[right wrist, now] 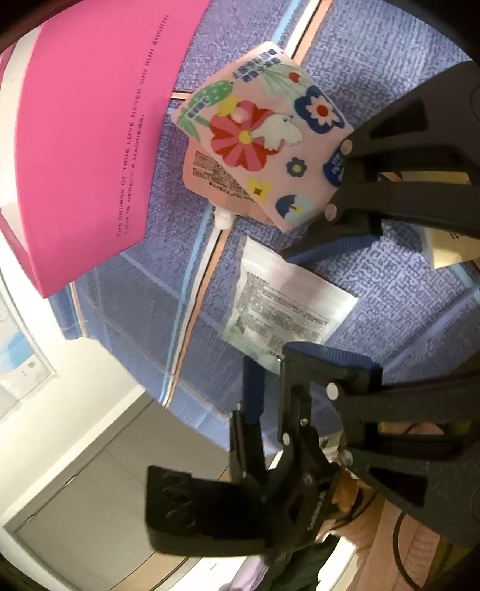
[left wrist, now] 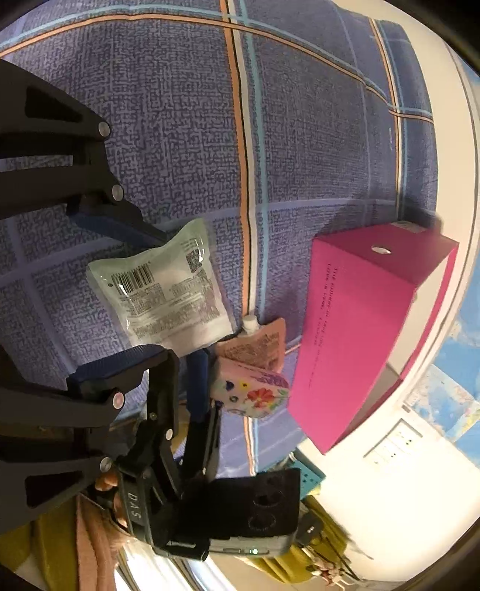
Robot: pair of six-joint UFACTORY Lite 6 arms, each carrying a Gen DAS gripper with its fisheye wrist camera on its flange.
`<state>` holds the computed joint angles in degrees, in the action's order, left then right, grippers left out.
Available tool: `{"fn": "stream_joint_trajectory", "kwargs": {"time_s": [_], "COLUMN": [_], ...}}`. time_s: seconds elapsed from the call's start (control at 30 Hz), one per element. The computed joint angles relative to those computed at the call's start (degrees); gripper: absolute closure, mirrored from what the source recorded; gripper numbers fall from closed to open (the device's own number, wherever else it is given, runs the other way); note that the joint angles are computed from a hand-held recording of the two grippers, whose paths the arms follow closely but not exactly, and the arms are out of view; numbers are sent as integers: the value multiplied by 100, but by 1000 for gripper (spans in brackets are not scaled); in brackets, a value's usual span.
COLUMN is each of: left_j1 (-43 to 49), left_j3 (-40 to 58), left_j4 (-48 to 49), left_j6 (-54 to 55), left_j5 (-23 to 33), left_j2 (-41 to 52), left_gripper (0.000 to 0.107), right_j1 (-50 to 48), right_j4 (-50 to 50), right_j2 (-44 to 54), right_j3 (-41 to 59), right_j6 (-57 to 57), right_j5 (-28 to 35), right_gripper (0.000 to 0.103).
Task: Organize soft objects
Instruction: 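Grasp the clear plastic barcode packet on the bed with the right gripper, then carry the clear packet into the pink box and open the right gripper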
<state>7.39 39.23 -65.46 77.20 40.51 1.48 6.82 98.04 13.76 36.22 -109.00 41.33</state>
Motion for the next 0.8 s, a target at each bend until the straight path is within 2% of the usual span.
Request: {"fn": "stream_joint_trajectory", "kwargs": {"time_s": [0.2,0.27,0.37,0.43,0.5,0.7,0.8], "left_j1": [-41,-35,129,180,124,92,-221], "left_j3": [-69,-72,-38,-56,-98,130,413], "left_j4": [43,201,125,89,116,94,59], "left_j6": [-41,-88,13,56,-19,-232,-420], "left_j5": [-79,-288,-51,-16,-126,203,174], "left_j2": [-92,-21,26,10,-96,-281,-462], "left_gripper": [52,54,54,54,61,61,59], "right_j1": [-267,-215,131,263,230,-59,-229], "right_j4": [-140,-37,114,201,129,-218,-566], "right_j2": [155,83,-33,4,74,-608,-1152], "right_j3": [32,-30,-26,4,37,-182,-258], "right_j6": [63,-12,16,-19,84,307,579], "right_j5": [503,386,-165,-266,-144,36,149], "right_gripper": [64,65,70,82,85,90,90]}}
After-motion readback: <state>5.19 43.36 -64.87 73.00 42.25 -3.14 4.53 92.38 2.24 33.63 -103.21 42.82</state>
